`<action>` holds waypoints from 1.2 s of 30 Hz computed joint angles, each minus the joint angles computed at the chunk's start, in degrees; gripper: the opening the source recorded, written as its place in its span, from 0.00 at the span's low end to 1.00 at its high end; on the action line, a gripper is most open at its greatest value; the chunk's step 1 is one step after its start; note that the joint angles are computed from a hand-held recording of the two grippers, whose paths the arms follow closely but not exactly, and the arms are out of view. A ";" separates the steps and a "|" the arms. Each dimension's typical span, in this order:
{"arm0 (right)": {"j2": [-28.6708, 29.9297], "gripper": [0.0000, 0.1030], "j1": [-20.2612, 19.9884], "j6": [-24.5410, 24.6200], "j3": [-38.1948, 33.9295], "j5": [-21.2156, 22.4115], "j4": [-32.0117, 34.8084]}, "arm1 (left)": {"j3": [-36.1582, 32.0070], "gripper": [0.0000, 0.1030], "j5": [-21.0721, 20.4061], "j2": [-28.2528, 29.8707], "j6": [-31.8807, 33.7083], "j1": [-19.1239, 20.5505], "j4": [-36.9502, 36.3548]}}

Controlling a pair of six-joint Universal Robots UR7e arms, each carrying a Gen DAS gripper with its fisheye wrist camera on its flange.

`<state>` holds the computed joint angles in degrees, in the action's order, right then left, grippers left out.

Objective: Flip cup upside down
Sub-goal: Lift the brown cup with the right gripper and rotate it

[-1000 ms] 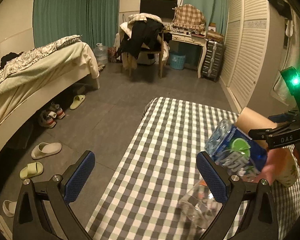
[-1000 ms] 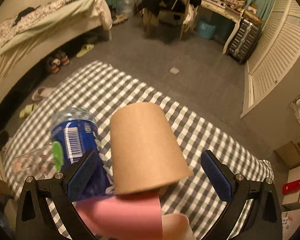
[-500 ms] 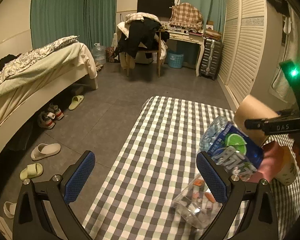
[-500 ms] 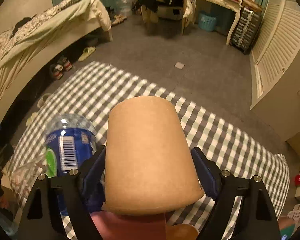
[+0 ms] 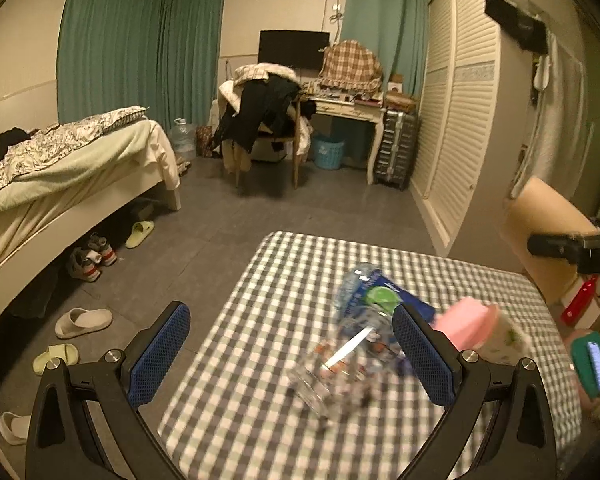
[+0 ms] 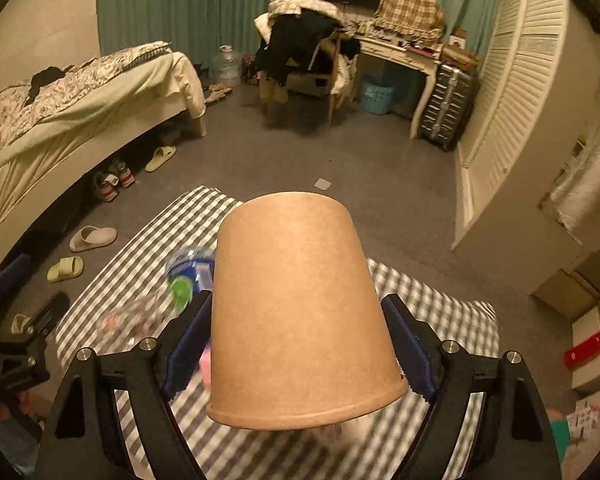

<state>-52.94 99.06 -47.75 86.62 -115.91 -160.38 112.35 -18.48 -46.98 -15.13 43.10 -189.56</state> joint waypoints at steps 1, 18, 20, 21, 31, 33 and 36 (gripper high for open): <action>-1.32 0.81 0.35 -0.79 2.64 -1.33 -2.91 | 0.81 1.00 -0.35 -0.31 -0.46 -0.55 -0.09; -5.65 0.81 -3.52 12.02 21.12 -5.96 -8.27 | 12.08 1.00 -1.66 -3.05 -16.19 -4.10 8.50; -4.69 0.81 -3.82 13.42 20.60 -6.18 -8.48 | 12.57 1.00 -1.66 -3.57 -17.48 -3.84 10.06; -4.14 0.81 -3.90 14.07 20.54 -6.33 -8.72 | 12.56 1.00 -1.52 -3.86 -18.41 -3.71 11.40; -2.36 0.82 -5.73 17.22 18.37 -5.33 -6.48 | 10.89 1.00 -1.85 -3.13 -19.70 -3.03 15.09; -3.24 0.82 -6.05 16.12 18.94 -3.58 -6.20 | 9.72 1.00 -2.40 -2.75 -19.57 -2.91 16.52; -5.71 0.89 -6.08 14.23 20.83 -1.42 -8.89 | 7.69 1.00 -3.25 -2.23 -19.31 -2.85 19.00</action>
<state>-58.65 92.99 -33.52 107.45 -117.33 -169.27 120.04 -21.73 -49.21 -34.45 40.26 -170.56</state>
